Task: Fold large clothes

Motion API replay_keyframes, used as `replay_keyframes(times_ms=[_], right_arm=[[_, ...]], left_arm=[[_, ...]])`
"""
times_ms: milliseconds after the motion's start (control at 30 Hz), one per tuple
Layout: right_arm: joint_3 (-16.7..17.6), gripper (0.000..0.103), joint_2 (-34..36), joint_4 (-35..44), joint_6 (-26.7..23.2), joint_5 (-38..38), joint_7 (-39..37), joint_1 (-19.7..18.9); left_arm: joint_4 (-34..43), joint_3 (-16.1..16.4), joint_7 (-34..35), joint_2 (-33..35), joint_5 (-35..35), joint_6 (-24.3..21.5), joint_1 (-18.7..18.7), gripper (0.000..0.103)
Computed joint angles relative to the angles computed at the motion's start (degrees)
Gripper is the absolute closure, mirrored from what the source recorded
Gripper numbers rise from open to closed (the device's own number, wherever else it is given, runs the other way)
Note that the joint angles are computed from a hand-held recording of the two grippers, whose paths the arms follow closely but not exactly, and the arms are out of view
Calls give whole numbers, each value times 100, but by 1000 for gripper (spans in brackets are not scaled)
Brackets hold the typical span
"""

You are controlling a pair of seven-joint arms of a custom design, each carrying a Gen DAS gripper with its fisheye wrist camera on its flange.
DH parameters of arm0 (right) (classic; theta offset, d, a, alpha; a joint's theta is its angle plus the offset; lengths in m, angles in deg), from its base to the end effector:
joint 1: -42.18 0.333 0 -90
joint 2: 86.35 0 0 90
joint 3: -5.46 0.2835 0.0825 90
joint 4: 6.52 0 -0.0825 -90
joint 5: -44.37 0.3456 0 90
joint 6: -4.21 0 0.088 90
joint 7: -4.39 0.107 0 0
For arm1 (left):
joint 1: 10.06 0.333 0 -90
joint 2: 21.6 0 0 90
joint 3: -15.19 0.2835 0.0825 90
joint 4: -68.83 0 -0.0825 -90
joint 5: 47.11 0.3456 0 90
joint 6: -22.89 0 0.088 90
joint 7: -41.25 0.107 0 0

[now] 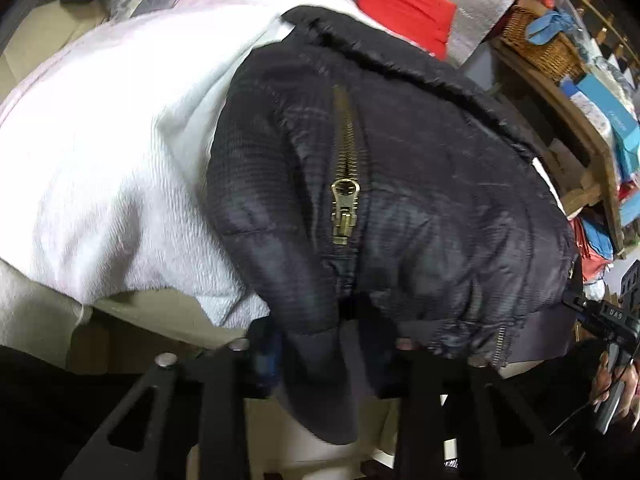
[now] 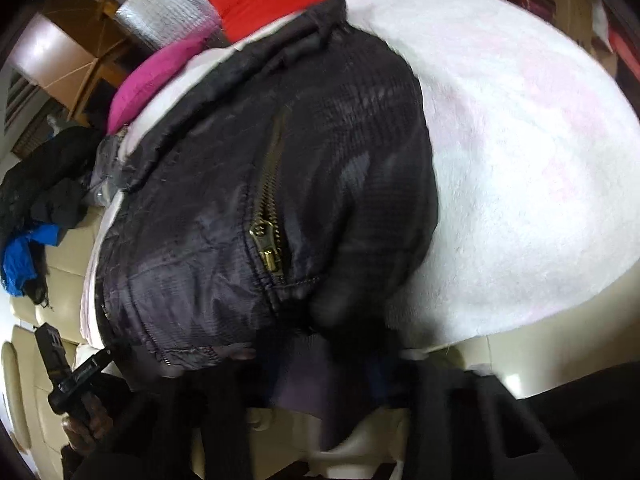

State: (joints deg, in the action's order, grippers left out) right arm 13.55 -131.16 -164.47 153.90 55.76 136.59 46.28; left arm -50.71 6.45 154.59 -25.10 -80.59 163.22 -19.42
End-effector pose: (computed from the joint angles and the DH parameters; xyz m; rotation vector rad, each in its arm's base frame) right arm 0.3369 0.0706 0.4963 -1.0941 2.2644 -0.2010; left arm 0.5091 -0.1680 0.4818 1.7182 -2.4544 0.9426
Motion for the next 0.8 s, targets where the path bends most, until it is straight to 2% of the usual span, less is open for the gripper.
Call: replay_keyframes(times_ms=[67,167,233,267,300,333,400,500,567,633,667,700,767,800], right_arm=[[-103,74,-226,-138,321,122,-140,165],[-125,74,-188,-27,149,141,-241,140],[-201,73,10,44,41,232,-231,113],[-198,71,84,88,-174,258,-114,33],[-155,65,112,154,-418,229,14,-50],[-148,51,179,223,-544,198,67,-90],[-157,32,108,203,-750,148,141,-137],[-73,29,-62,118,-817,-100,195,-291],[-168,28,49,88,-721,-67,127,-242],[-475,28,57,-149,-274,333,-117,50],[-498,28,65,-238,-77,486,-167,139],[-346,29,58,-274,7,448,-98,61],[-120,43,33,-274,-33,342,72,-53],[-112,58,-27,-267,-134,311,95,-54]], left_arm=[[-35,-9,107,-80,-46,84,-24,74],[-35,-6,52,-37,62,90,-54,71],[91,-30,-168,106,258,-31,-43,54],[163,-49,-211,190,264,-88,-43,50],[214,-65,-214,245,249,-139,-34,47],[247,-84,-218,285,252,-175,-22,45],[304,-139,-229,365,293,-157,-21,44],[378,-191,-169,472,186,-166,4,44],[394,-212,-89,503,36,-170,38,45],[281,-182,102,405,-163,-192,115,53],[227,-152,189,355,-265,-211,147,56],[48,-35,519,167,-482,-367,260,60],[25,11,611,137,-549,-411,266,61],[7,17,619,121,-524,-398,261,61]])
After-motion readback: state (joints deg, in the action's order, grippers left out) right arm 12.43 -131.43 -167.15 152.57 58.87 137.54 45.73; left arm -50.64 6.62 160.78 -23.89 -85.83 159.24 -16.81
